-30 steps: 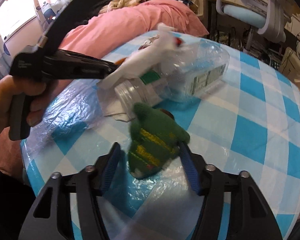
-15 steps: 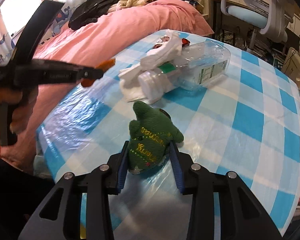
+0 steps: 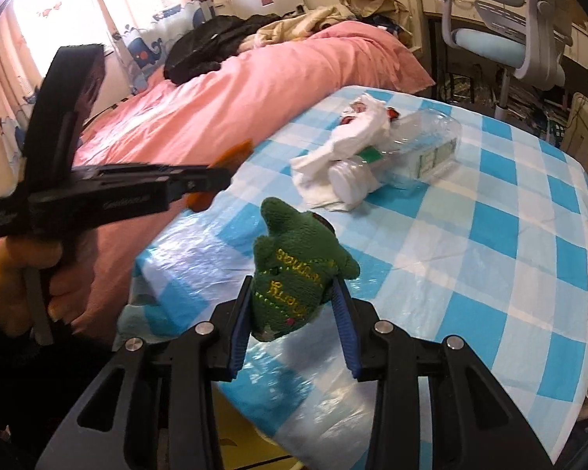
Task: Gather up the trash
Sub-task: 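Grasp the green knitted toy with the right gripper and carry it over the basin, then open the right gripper over the basin and raise it back over the table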
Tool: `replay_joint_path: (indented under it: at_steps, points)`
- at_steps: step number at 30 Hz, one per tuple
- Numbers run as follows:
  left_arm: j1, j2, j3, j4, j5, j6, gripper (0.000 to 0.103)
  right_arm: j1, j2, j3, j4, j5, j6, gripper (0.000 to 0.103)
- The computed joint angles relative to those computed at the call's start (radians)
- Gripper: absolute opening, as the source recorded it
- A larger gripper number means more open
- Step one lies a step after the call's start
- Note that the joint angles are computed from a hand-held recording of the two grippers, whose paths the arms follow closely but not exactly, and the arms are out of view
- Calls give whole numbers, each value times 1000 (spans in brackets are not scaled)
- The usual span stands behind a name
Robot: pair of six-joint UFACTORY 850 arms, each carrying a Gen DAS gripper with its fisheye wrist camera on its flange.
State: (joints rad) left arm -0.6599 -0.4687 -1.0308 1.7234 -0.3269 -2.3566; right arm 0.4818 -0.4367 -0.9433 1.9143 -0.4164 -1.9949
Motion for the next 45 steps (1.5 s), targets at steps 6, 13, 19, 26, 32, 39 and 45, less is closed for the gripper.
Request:
replay_joint_path:
  at_steps: [6,13,19,26,32,39,45]
  points:
    - [7,0,-12,16,-2,-11,13,5,6,3,-93,-30,42,39]
    - [-9,-5,-32,-15,-22,53,13,29,6,1,-276,-61,118,39]
    - [-18,-8,-41,-40,-35,98,13,57,-8,-8,-472,-105,192,39]
    - [-20,-12,-46,-55,-37,125,13,89,-26,-14,-642,-168,255,44]
    - [-23,-13,-48,-61,-38,137,13,85,-15,-2,-611,-154,240,54]
    - [-28,-15,-51,-74,-38,156,13,79,3,11,-508,-51,199,60]
    - [-33,-20,-58,-89,-39,183,13,79,11,14,-433,26,151,65]
